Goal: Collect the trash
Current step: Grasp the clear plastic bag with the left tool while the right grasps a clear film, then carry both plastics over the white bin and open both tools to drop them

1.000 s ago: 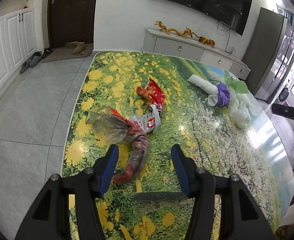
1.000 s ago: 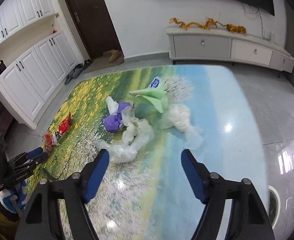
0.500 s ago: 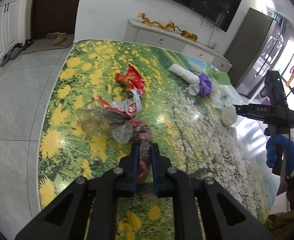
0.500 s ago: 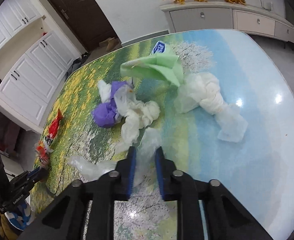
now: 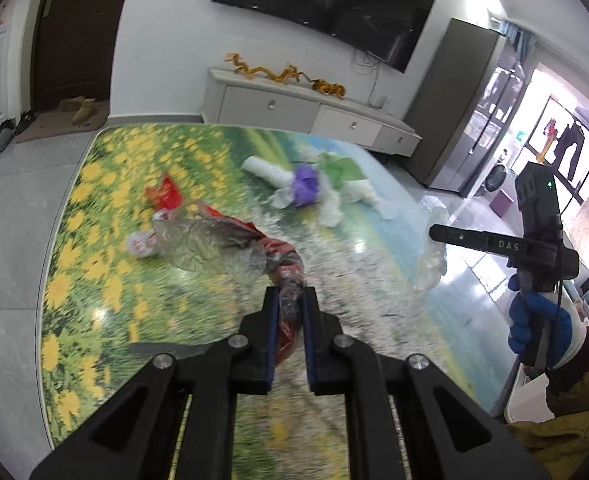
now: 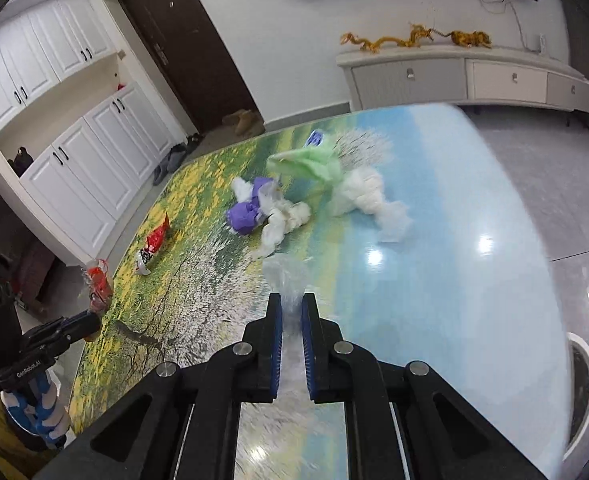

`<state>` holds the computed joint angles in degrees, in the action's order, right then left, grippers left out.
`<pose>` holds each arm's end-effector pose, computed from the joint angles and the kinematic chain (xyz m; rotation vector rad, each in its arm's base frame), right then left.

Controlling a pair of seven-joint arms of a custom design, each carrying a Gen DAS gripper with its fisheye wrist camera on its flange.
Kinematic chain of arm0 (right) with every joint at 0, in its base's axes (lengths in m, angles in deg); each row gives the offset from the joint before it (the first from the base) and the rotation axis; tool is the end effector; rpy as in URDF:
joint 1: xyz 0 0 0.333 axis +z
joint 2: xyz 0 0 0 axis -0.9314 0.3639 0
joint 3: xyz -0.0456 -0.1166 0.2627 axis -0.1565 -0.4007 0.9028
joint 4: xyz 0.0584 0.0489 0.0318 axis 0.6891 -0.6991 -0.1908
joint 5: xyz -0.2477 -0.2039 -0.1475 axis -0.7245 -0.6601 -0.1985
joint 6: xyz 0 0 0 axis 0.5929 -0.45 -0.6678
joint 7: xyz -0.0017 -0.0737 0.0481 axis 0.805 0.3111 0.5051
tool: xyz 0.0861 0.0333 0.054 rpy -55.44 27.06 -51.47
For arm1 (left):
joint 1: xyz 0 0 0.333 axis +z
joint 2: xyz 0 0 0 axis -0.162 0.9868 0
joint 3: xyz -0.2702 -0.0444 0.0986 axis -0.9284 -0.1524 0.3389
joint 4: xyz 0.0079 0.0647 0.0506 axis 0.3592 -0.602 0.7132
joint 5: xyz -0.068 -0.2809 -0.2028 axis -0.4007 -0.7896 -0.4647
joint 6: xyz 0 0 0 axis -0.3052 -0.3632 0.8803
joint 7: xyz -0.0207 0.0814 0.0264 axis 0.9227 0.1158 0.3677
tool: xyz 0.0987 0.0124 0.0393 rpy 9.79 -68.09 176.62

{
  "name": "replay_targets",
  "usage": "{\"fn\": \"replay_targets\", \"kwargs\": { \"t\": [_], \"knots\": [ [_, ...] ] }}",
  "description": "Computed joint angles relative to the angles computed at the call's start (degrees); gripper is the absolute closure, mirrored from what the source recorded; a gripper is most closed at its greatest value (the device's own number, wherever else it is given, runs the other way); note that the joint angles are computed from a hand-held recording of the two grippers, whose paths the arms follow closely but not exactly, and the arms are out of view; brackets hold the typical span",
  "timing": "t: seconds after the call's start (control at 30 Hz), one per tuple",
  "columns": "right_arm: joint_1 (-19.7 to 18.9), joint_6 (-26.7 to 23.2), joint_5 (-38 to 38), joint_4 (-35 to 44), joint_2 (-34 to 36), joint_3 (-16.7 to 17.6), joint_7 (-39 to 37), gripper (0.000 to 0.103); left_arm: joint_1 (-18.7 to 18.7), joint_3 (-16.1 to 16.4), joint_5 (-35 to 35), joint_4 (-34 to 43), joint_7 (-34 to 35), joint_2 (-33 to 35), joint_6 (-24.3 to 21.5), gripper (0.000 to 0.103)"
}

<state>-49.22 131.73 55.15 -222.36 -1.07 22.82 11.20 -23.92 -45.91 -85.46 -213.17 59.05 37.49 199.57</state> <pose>0.4114 0.0968 0.5209 -1.7557 1.6204 -0.2930 0.3928 -0.0609 0.5481 -1.5822 2.1655 -1.2271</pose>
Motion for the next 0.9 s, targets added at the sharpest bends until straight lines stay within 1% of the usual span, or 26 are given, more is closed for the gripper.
{"fn": "replay_targets", "kwargs": {
  "t": [0.1, 0.17, 0.27, 0.37, 0.4, 0.47, 0.5, 0.6, 0.63, 0.7, 0.73, 0.77, 0.9],
  "knots": [
    [-1.55, 1.06, -0.01, -4.25, -6.28, -1.93, -1.16, 0.094, -1.73, -2.22, 0.5, 1.8, -1.31, 0.18, -0.44, 0.093],
    [-3.84, 1.6, -1.06, -7.29, -10.49, -2.89, -1.28, 0.094, -3.5, -3.95, 0.98, 4.23, -2.34, 1.7, -1.24, 0.093],
    [-8.88, 2.06, -3.92, -11.53, -16.25, -3.75, -0.67, 0.094, -6.6, -6.64, 1.53, 9.99, -3.51, 6.14, -3.24, 0.093],
    [-15.55, 2.44, -7.45, -15.25, -21.11, -4.54, 0.39, 0.094, -8.83, -9.64, 2.17, 17.18, -4.23, 11.92, -5.65, 0.093],
    [-18.42, 2.53, -8.79, -16.49, -22.43, -4.97, 0.74, 0.094, -9.54, -10.86, 2.52, 20.32, -4.42, 14.47, -6.82, 0.093],
    [-23.02, 3.14, -11.13, -18.0, -23.21, -5.25, 1.53, 0.094, -10.41, -13.59, 3.87, 26.33, -5.15, 19.49, -8.59, 0.092],
    [-24.6, 3.39, -11.88, -18.67, -23.35, -5.57, 1.91, 0.094, -10.58, -14.9, 4.71, 28.53, -5.66, 21.45, -8.95, 0.092],
    [-28.29, 4.28, -12.69, -20.64, -22.48, -8.64, 2.25, 0.094, -11.52, -19.37, 9.69, 37.89, -9.47, 30.24, -10.72, 0.092],
    [-28.79, 4.6, -12.58, -20.98, -21.88, -9.19, 2.41, 0.094, -11.75, -20.43, 11.05, 40.25, -10.96, 32.49, -11.31, 0.092],
    [-29.34, 4.6, -12.08, -21.34, -20.31, -12.04, 1.31, 0.093, -12.36, -22.29, 12.57, 45.8, -13.87, 38.0, -13.43, 0.091],
    [-29.57, 4.12, -11.76, -21.23, -19.72, -12.88, 0.81, 0.093, -12.78, -23.16, 13.15, 48.86, -15.71, 41.06, -14.82, 0.091],
    [-29.79, 3.63, -11.42, -21.1, -18.95, -13.72, 0.23, 0.092, -13.07, -23.9, 13.61, 50.33, -16.99, 42.68, -15.57, 0.091],
    [-30.4, 2.95, -9.54, -21.0, -16.26, -15.94, -2.04, 0.091, -15.66, -25.56, 19.44, 58.68, -22.8, 50.98, -18.34, 0.091]
  ]
}}
